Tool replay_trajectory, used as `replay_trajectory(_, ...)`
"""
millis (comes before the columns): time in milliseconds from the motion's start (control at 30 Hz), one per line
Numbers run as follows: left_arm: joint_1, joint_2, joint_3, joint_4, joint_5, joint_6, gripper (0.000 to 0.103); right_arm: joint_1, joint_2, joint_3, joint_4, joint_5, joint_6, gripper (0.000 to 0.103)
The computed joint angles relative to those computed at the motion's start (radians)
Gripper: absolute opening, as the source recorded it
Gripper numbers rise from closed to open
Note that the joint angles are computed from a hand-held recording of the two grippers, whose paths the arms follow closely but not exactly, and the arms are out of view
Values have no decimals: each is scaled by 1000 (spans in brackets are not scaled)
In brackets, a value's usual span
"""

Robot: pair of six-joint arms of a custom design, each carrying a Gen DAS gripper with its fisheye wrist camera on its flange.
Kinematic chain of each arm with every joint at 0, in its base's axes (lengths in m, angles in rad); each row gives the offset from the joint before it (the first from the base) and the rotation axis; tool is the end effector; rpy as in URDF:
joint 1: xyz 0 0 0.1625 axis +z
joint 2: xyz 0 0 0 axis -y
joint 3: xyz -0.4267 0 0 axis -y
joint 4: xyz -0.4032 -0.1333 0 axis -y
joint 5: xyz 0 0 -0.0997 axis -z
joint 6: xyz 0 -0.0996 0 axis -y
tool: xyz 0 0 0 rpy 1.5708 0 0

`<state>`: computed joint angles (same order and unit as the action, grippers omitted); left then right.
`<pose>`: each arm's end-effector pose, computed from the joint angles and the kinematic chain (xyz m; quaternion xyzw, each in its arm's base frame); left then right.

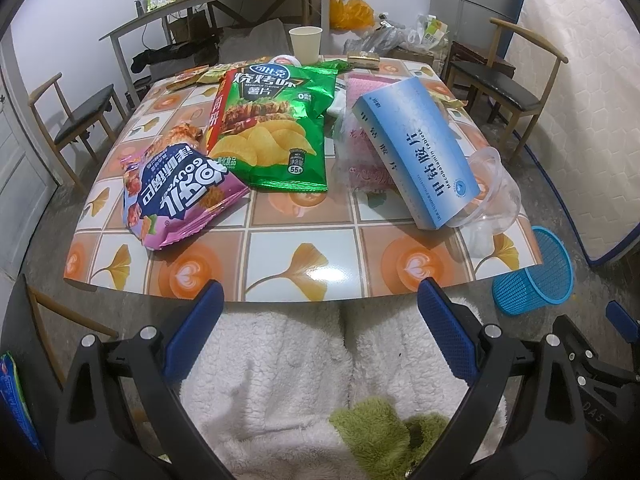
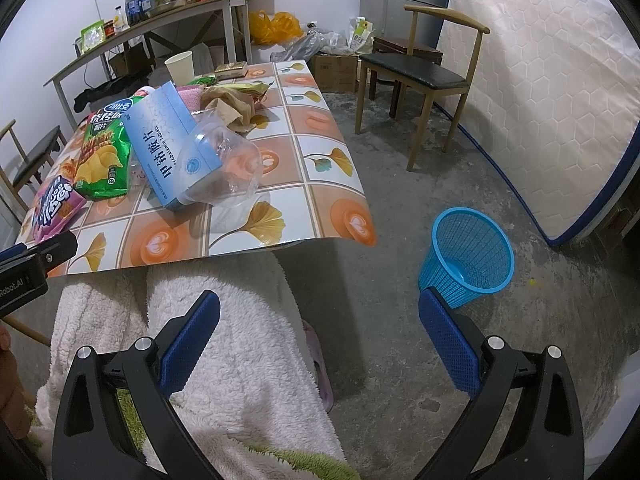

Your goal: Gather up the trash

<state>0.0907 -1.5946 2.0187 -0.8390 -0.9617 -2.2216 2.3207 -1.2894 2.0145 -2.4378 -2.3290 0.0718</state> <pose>-0.3042 -0.2187 0.2990 -0.1368 0.8041 -0.3854 0.4314 0.4081 -0.3431 0.2475 0.2835 -0.8826 0.2078 0.3121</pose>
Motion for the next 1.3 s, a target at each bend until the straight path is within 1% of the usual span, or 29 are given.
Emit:
replay_trajectory(667,-8,-13,15,9,3,-4,93,-4,-5,7,-2,12,12,97)
replay_trajectory(833,-10,-32,20,31,27,-6,93,-23,-7,9,-45,55,-7,97)
replay_trajectory(900,-7,-41,14,48,39,-9,93,-33,-9,7,-67,82,-18,97)
replay_trajectory(1000,6,-55,10,60,50,-2,93,-52,-7,-3,-105,143,-36,97)
replay_trajectory(1067,11,-85,20,45,77,22,93,-67,0,-16,-129,192,-42,97)
replay_trajectory(1167,6,-134,47,6,149,61,93,-90,25,-50,-141,276,-46,97)
replay_trajectory(1233,-1,-187,87,-70,221,147,93,-108,48,-83,-138,338,-46,97)
replay_trajectory(1267,-10,-225,118,-133,265,209,93,-116,62,-100,-133,364,-44,96)
replay_trajectory(1300,-15,-267,154,-210,311,272,93,-121,74,-114,-127,377,-44,93)
